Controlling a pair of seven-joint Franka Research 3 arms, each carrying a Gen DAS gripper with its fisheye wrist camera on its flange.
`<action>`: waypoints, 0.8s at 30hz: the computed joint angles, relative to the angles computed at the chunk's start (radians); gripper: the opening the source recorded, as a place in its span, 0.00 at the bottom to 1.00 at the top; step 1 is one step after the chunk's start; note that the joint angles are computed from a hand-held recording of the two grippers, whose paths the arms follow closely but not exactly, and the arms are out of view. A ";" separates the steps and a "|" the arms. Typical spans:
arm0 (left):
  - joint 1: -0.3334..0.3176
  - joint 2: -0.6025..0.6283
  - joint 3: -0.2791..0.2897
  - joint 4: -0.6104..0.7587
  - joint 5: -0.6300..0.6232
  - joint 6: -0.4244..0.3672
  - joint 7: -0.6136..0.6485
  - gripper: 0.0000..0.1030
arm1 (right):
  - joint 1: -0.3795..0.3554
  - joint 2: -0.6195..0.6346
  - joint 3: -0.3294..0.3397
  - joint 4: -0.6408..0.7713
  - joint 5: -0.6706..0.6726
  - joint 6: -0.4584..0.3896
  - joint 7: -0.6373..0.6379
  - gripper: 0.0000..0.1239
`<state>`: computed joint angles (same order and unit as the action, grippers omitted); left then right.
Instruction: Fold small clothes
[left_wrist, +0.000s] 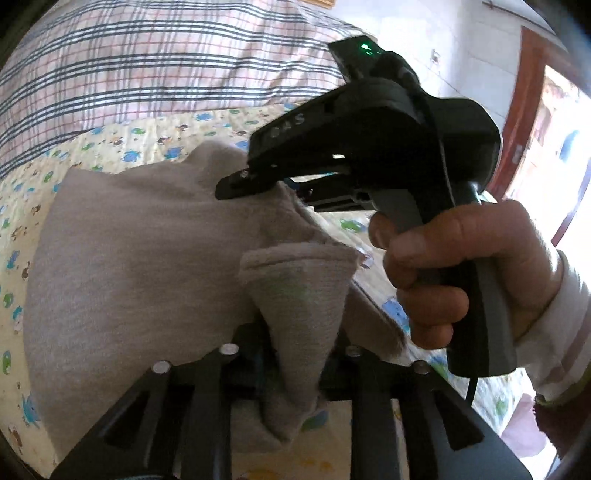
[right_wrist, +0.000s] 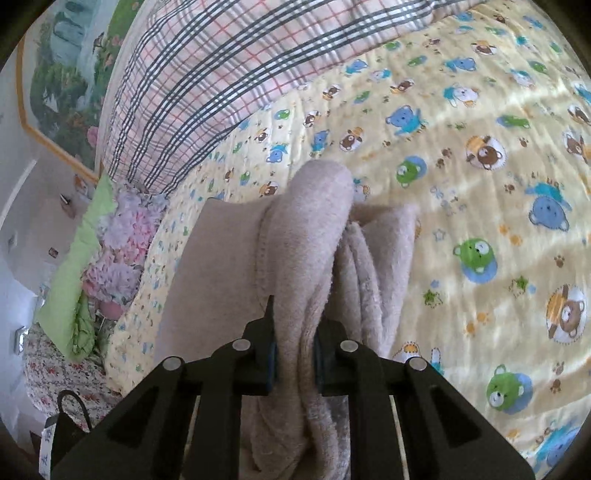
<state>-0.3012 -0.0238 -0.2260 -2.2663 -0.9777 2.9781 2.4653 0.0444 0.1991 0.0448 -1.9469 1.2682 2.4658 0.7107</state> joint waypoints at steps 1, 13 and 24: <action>0.001 -0.003 0.002 0.001 -0.010 -0.014 0.014 0.33 | 0.005 -0.007 0.001 -0.008 -0.008 0.015 0.006 0.18; -0.022 -0.207 0.119 -0.128 -0.128 -0.200 0.099 0.56 | 0.060 -0.223 -0.034 -0.223 0.089 0.178 -0.070 0.24; 0.061 -0.255 0.216 -0.156 -0.042 -0.248 -0.093 0.65 | 0.106 -0.326 -0.075 -0.342 0.183 0.178 -0.124 0.24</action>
